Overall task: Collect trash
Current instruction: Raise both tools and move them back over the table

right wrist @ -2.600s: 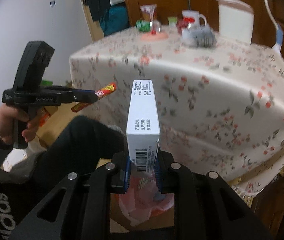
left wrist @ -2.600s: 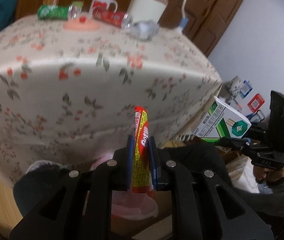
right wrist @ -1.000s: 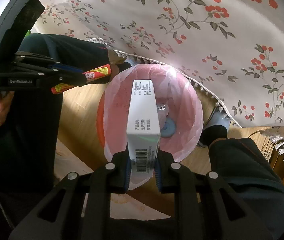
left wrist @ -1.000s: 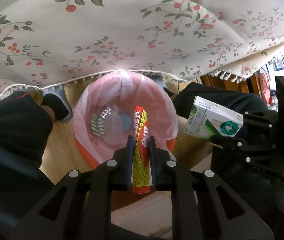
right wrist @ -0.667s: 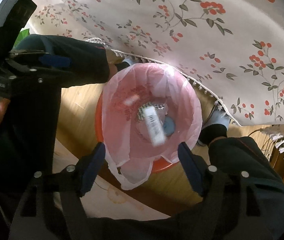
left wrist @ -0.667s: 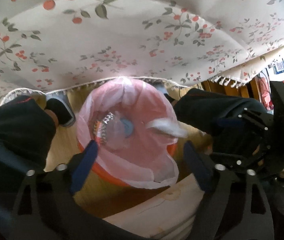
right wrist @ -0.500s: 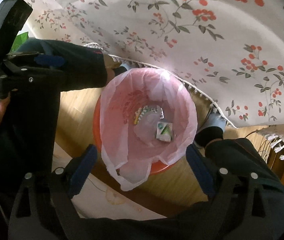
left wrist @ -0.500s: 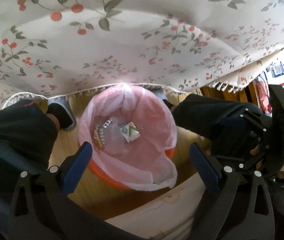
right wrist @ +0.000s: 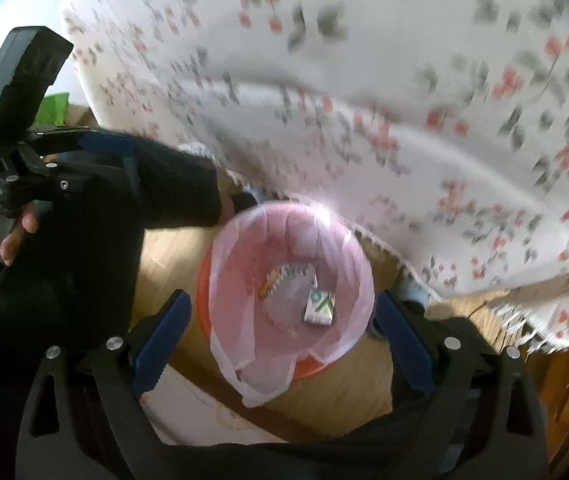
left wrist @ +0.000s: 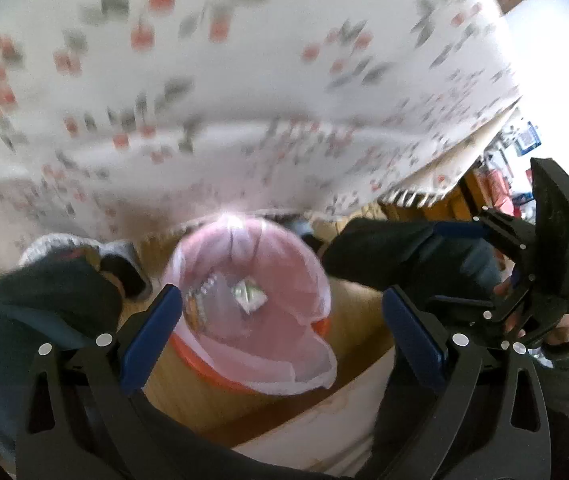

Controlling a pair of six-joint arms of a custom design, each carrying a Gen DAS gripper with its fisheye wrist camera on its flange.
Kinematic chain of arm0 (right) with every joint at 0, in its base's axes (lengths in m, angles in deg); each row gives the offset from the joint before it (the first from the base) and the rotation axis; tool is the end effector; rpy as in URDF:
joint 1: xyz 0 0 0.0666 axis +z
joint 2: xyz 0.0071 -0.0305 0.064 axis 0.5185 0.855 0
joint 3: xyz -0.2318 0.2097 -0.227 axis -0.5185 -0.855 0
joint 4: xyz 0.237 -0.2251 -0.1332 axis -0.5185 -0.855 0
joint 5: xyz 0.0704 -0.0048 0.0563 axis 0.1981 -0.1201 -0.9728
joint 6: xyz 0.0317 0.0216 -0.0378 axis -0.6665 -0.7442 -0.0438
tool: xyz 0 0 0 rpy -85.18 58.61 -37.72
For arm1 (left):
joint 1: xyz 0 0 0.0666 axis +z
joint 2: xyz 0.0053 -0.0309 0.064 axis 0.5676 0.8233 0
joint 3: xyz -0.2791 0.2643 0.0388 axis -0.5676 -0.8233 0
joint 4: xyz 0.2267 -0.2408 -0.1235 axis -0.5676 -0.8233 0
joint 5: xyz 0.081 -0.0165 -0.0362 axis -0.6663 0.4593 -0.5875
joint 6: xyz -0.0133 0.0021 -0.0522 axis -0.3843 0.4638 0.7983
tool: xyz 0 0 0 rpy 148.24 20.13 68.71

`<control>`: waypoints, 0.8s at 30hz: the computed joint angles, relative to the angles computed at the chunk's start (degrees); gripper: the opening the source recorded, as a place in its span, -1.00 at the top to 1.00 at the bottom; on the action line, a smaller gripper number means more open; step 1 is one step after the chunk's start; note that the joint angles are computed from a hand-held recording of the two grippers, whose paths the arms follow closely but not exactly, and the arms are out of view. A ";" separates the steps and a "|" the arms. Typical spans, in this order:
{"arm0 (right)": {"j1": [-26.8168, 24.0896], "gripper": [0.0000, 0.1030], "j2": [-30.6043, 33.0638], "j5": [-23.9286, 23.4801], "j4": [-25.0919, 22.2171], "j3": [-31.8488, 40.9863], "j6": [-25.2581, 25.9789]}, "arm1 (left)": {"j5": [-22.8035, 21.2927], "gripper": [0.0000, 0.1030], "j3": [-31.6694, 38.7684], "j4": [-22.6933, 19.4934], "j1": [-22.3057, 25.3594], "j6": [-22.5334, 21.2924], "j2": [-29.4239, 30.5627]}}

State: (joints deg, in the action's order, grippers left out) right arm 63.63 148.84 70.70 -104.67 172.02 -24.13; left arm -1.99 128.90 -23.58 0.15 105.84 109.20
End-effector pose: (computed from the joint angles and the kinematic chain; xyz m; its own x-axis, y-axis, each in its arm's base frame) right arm 0.4649 0.3006 0.3856 -0.8393 -0.4102 -0.3569 -0.4911 0.8536 0.1739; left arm 0.4816 -0.3363 0.3766 -0.9306 -0.1019 -0.3515 0.0567 0.9087 -0.4135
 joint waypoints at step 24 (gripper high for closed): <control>-1.91 -0.90 -2.14 5.39 2.98 19.78 -1.20 | -19.93 -0.89 35.38 -15.88 3.07 -15.01 3.97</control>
